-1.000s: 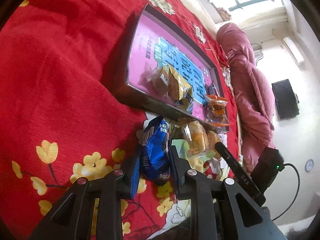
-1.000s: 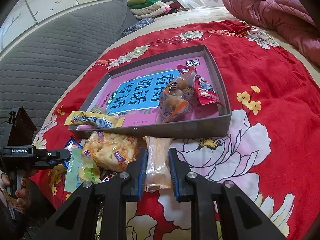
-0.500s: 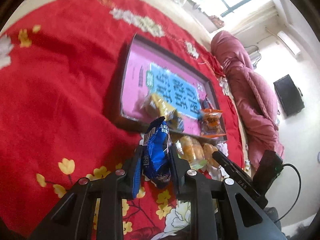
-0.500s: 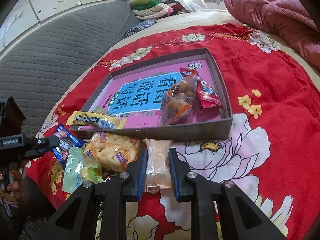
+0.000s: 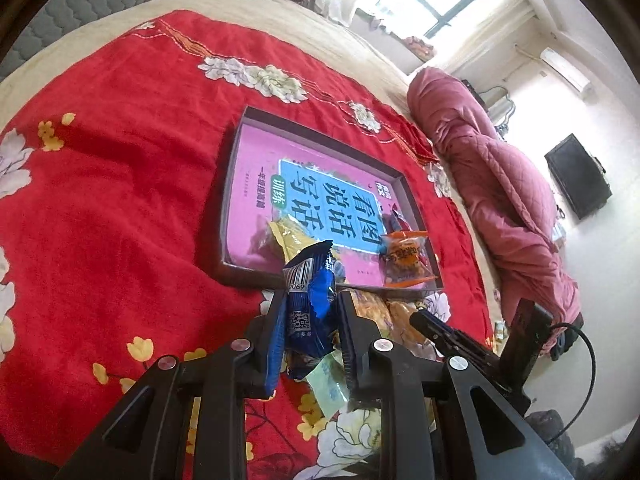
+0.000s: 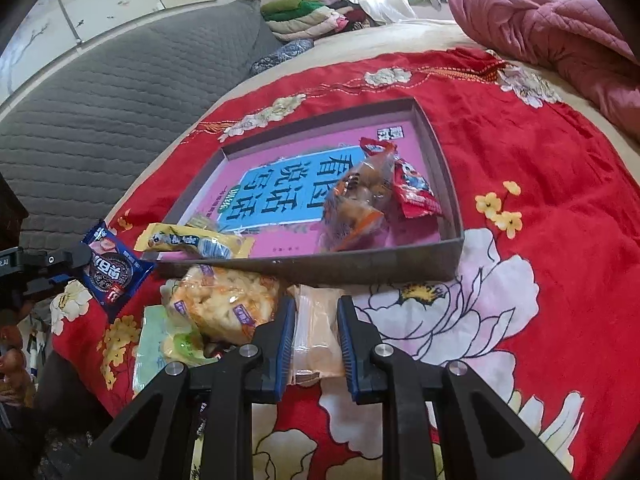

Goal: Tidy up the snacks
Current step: 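Lift the blue packet with the left tool while the right tool lifts the bread bag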

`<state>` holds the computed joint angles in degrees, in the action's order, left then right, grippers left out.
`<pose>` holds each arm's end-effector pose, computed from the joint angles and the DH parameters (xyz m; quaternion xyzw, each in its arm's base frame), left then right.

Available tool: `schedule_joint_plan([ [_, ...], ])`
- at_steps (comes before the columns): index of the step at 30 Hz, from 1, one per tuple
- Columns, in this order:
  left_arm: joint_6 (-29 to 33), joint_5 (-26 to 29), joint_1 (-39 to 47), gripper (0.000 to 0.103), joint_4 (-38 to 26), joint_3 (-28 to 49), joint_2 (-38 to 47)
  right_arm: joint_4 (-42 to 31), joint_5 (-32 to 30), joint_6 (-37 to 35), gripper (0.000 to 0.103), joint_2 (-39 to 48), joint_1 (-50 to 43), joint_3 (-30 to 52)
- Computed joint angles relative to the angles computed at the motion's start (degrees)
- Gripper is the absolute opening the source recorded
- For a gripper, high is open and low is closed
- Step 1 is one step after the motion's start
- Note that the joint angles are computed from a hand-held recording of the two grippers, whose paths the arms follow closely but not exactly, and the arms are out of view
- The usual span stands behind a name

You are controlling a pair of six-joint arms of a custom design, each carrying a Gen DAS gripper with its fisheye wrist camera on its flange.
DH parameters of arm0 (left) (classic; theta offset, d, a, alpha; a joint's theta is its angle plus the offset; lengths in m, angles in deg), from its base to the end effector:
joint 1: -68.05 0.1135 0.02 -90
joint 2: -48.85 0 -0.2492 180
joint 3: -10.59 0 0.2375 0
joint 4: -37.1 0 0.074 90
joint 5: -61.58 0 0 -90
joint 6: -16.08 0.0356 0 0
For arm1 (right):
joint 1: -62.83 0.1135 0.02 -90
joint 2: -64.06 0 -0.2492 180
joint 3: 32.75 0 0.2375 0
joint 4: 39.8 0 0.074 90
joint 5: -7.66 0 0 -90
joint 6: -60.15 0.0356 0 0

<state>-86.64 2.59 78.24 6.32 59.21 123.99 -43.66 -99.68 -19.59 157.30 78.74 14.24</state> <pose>0.2248 0.0218 0.1604 -0.1099 0.9212 -0.2624 0.2655 0.2544 0.0836 0.1079 -0.0972 0.9256 0.2144 0.2964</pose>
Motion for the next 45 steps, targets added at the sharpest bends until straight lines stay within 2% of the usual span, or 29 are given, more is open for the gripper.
schedule_joint_plan([
  [7, -0.86, 0.80, 0.05, 0.025, -0.57, 0.39, -1.90, -0.92, -2.15, 0.39, 0.024, 2.50, -1.65, 1.08],
  [11, -1.58, 0.72, -1.05, 0.025, -1.17, 1.18, -3.27, -2.74, -1.83, -0.69, 0.035, 3.95, -0.84, 2.24],
  [14, -2.49, 0.20, -2.43, 0.025, -1.07, 2.12, -3.28, -3.56, -0.07, -1.72, 0.035, 5.15, 0.40, 2.96],
  [16, -3.20, 0.00, -3.38, 0.025, -0.75, 2.80, -2.96, -3.68, 0.91, -2.49, 0.032, 5.01, 0.94, 2.95],
  [18, -3.91, -0.30, -4.33, 0.025, -0.17, 3.55, -2.37, -3.47, 1.51, -2.67, 0.022, 4.27, 1.03, 2.56],
  [28, -6.41, -2.40, -8.88, 0.025, 1.63, 6.98, 0.15, 1.55, -0.72, -1.11, 0.021, -5.25, -1.10, -2.32],
  [34, -7.15, -3.67, -10.61, 0.025, 2.78, 8.25, 1.68, 3.72, -2.45, 0.23, 0.021, -6.81, -1.69, -2.11],
  [45, -9.70, -5.59, -13.26, 0.025, 6.35, 10.23, 5.34, 6.05, -1.41, 1.70, 0.021, -6.64, -0.36, 0.47],
])
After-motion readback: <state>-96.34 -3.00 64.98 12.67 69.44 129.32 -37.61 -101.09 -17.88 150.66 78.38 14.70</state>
